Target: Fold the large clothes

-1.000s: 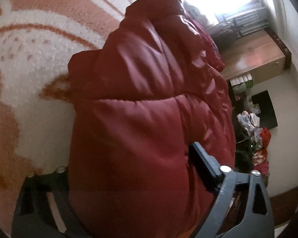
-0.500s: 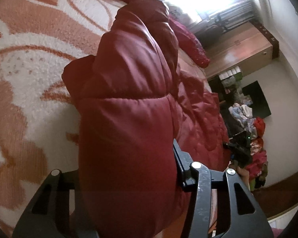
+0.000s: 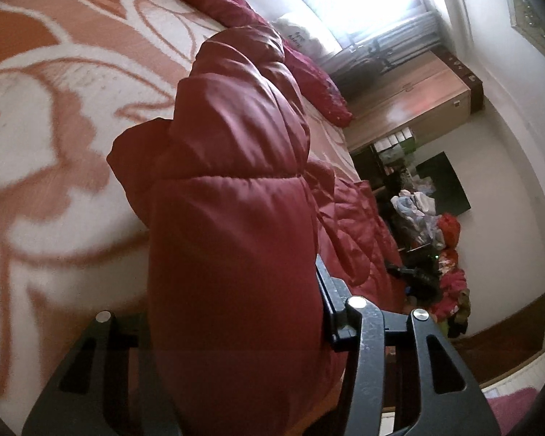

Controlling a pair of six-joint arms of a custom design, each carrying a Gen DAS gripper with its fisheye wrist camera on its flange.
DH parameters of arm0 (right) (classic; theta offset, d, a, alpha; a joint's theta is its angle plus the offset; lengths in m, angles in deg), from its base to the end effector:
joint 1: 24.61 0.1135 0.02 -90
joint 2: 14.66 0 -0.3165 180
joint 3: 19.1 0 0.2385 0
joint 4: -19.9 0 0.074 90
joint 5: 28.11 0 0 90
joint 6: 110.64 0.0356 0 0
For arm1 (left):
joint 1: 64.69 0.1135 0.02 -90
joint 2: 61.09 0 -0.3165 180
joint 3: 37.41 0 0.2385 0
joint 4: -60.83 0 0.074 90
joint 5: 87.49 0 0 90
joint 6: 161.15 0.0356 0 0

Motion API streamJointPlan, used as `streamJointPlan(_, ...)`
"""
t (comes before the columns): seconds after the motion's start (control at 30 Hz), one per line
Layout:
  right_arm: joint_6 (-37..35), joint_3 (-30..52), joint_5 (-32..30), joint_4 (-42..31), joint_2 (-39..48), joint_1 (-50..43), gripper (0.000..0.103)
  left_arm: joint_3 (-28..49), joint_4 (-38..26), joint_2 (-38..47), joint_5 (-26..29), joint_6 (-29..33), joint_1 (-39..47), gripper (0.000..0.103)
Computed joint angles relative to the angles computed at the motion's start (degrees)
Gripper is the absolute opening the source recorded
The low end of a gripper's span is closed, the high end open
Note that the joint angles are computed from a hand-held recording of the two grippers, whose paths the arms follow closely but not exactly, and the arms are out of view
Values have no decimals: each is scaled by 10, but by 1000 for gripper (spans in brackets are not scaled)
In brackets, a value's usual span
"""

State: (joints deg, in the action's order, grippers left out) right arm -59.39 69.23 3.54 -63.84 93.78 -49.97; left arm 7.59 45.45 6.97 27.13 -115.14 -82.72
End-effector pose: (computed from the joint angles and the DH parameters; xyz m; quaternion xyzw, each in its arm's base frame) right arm 0.3038 -0.1105 0.2418 -0.0427 0.8677 0.4660 0.1676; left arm 0.1899 -0.0774 0.2475 -0.1072 0.8781 -0.3835 0.2653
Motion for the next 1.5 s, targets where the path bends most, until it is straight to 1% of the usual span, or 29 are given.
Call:
streamJointPlan(0.1, -45, -61, 1, -12, -23, -18, 35, -45, -37, -87, -37, -25, -37, 48)
streamJointPlan(0.17, -75, -92, 1, -17, -25, -35, 35, -64, -48, -121, -59, -43, -60, 48)
streamJointPlan(0.2, -83, -104, -1, -17, -23, -41, 35, -65, -40, -119, -88, -63, -90, 48)
streamJointPlan(0.27, -92, -129, -4, -1, -17, -52, 35, -86, -41, -136, -102, -75, -96, 48)
streamJointPlan(0.37, -73, -153, 2, 39, -6, -61, 36, -112, -27, -120, -128, -84, -109, 48)
streamJointPlan(0.43, -48, -167, 10, 78, -1, -60, 38, -132, -14, -116, -128, -90, -109, 49)
streamJointPlan(0.47, -42, -173, 14, 92, 0, -60, 40, -142, 4, -107, -121, -89, -98, 50)
streamJointPlan(0.5, -42, -177, 21, 106, 2, -62, 42, -149, 6, -109, -122, -92, -98, 51)
streamJointPlan(0.63, -1, -205, 41, 181, -20, -50, 49, -157, 13, -97, -173, -103, -139, 58)
streamJointPlan(0.7, 5, -210, 42, 193, -19, -51, 51, -165, 32, -90, -184, -116, -150, 60)
streamJointPlan(0.73, 7, -214, 41, 199, -18, -51, 52, -172, 45, -87, -181, -120, -146, 62)
streamJointPlan(0.8, 15, -218, 37, 207, -17, -49, 54, -178, 52, -85, -191, -129, -156, 65)
streamJointPlan(0.87, 34, -232, 35, 227, -24, -43, 58, -174, 42, -85, -208, -136, -168, 69)
streamJointPlan(0.93, 39, -234, 38, 229, -23, -45, 62, -166, 18, -92, -233, -153, -188, 75)
streamJointPlan(1.0, 50, -238, 46, 238, -31, -48, 69, -145, -27, -99, -278, -171, -224, 78)
streamJointPlan(1.03, 52, -241, 54, 244, -37, -51, 71, -117, -81, -99, -328, -189, -262, 83)
streamJointPlan(1.07, 53, -245, 61, 247, -45, -53, 74, -90, -121, -89, -370, -207, -294, 85)
streamJointPlan(1.1, 61, -250, 68, 257, -58, -53, 76, -74, -146, -84, -398, -221, -317, 85)
streamJointPlan(1.17, 79, -262, 82, 278, -83, -48, 79, -27, -228, -71, -464, -262, -373, 85)
streamJointPlan(1.2, 86, -268, 88, 287, -95, -47, 79, -17, -247, -68, -479, -274, -386, 85)
streamJointPlan(1.33, 121, -293, 118, 325, -148, -41, 80, 43, -368, -56, -562, -349, -459, 85)
streamJointPlan(1.43, 124, -300, 137, 331, -181, -43, 80, 62, -416, -64, -585, -375, -476, 85)
streamJointPlan(1.5, 120, -300, 145, 328, -196, -48, 80, 65, -431, -72, -593, -379, -483, 85)
